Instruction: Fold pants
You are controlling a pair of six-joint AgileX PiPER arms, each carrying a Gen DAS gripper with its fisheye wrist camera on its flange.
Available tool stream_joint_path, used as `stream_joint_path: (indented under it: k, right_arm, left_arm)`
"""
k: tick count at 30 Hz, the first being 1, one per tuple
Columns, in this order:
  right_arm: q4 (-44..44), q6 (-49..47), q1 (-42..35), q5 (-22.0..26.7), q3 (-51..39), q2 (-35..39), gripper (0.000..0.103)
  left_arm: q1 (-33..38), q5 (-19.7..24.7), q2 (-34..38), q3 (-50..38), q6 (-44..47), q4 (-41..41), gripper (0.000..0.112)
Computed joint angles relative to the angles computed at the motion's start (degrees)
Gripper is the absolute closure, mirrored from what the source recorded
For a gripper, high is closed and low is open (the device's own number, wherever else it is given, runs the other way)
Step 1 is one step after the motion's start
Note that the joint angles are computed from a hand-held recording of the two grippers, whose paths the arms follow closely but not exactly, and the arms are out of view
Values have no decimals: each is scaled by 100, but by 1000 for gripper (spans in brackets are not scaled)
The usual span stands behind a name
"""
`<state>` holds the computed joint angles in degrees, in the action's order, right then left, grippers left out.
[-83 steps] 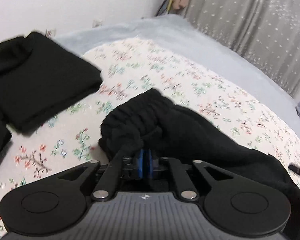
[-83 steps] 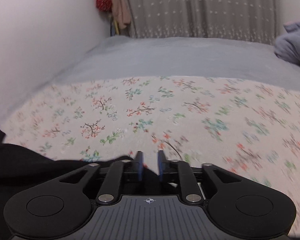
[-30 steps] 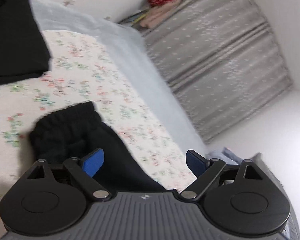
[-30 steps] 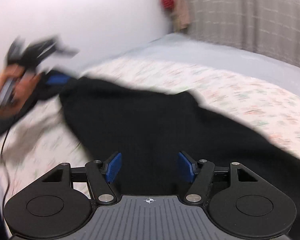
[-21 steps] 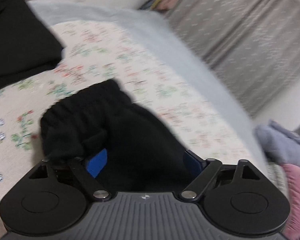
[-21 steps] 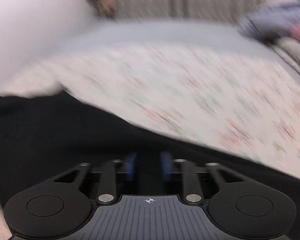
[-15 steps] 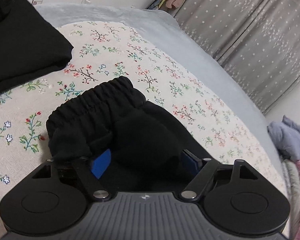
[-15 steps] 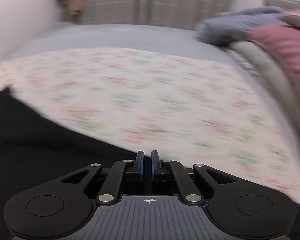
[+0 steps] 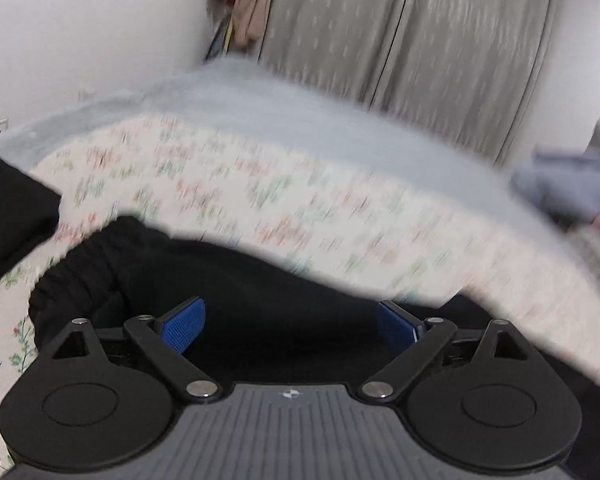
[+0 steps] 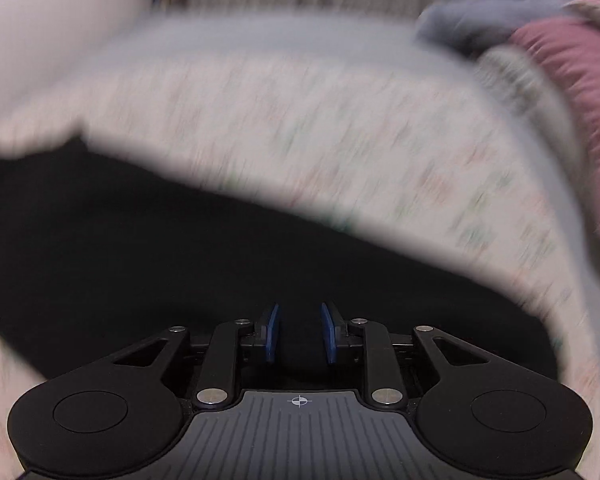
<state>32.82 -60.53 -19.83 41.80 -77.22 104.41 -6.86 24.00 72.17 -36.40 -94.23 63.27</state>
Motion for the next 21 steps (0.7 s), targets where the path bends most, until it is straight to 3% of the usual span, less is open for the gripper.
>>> stream_joint_path:
  k: [2, 3, 5, 7, 11, 13, 14, 17, 19, 21]
  right_arm:
    - [96, -241, -115, -160, 308, -67, 80]
    - [289, -175, -288, 103, 173, 19, 81]
    - [203, 283, -585, 416, -61, 2, 83]
    - [294, 57, -883, 128, 310, -260, 83]
    - [431, -365, -1189, -10, 571, -238, 86]
    - [372, -462, -939, -574, 1016, -673, 75]
    - [687, -832, -896, -637, 1253, -891, 75]
    - [989, -995, -818, -261, 1436, -825, 78]
    - [637, -1046, -533, -749, 1701, -916, 78]
    - [494, -775, -510, -715, 1715, -1048, 77]
  left_arm:
    - [356, 20, 439, -131, 870, -848, 21]
    - [599, -184, 512, -76, 1120, -1046, 30]
    - [951, -585, 450, 24, 1486, -1256, 31]
    - [1110, -611, 402, -58, 1847, -1788, 34]
    - [939, -497, 257, -87, 1292, -1674, 34]
    - [706, -512, 13, 8, 589, -970, 33]
    - [585, -445, -103, 65, 370, -696, 33]
    - [567, -7, 288, -160, 1042, -1140, 33]
    - [769, -93, 502, -189, 1703, -1721, 39]
    - [734, -23, 440, -220, 1670, -1718, 39]
